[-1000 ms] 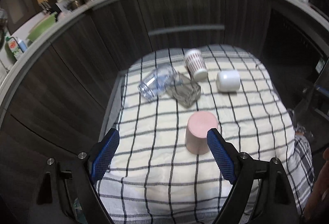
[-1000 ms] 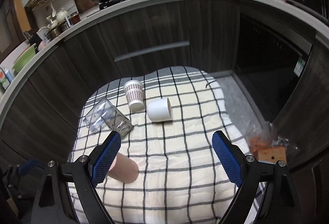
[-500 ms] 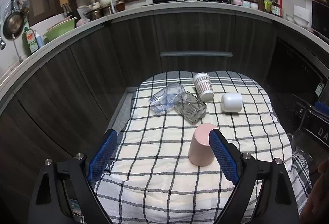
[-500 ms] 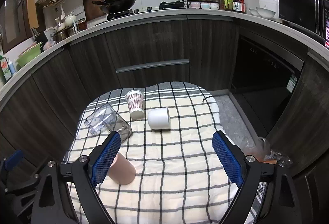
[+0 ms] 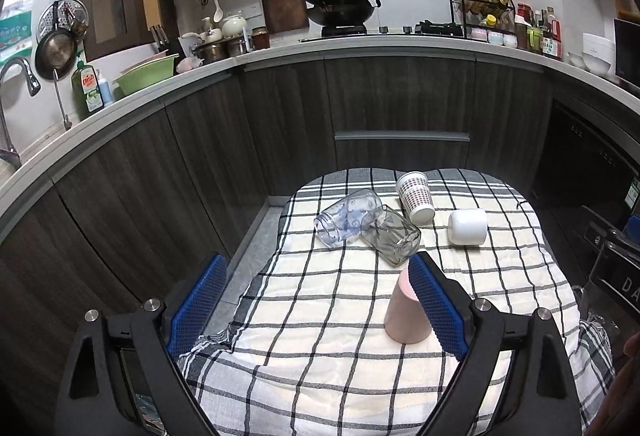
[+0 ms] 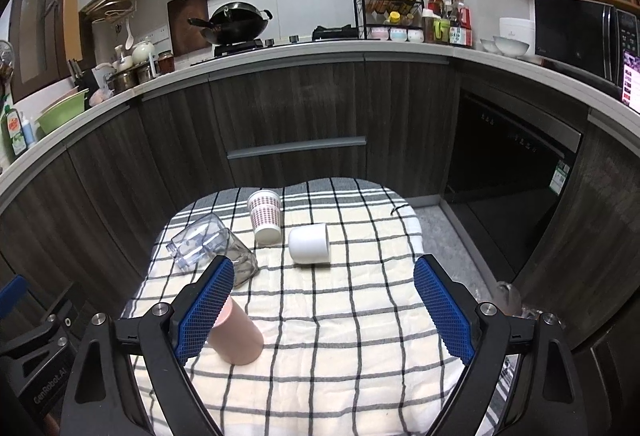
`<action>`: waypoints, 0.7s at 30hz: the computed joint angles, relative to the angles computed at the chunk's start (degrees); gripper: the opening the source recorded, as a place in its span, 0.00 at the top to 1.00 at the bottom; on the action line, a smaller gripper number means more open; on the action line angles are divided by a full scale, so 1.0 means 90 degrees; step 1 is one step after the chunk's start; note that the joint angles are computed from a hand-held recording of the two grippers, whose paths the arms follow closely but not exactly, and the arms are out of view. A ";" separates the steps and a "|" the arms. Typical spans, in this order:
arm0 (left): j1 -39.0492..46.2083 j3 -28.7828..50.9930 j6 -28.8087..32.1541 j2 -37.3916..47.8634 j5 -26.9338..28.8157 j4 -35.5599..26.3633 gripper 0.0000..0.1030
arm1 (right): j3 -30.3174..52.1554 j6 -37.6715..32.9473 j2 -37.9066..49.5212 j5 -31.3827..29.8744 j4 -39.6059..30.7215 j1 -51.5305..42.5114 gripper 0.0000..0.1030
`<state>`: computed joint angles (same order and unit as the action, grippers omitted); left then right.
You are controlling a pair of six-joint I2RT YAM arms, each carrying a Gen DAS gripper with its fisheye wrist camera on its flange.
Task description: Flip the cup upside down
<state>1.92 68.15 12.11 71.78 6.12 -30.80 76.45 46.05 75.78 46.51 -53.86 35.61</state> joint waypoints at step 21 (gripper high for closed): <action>-0.0038 -0.0281 -0.0019 -0.0246 -0.0168 0.0199 0.07 | -0.0116 0.0220 -0.0092 0.0434 -0.0185 0.0342 0.11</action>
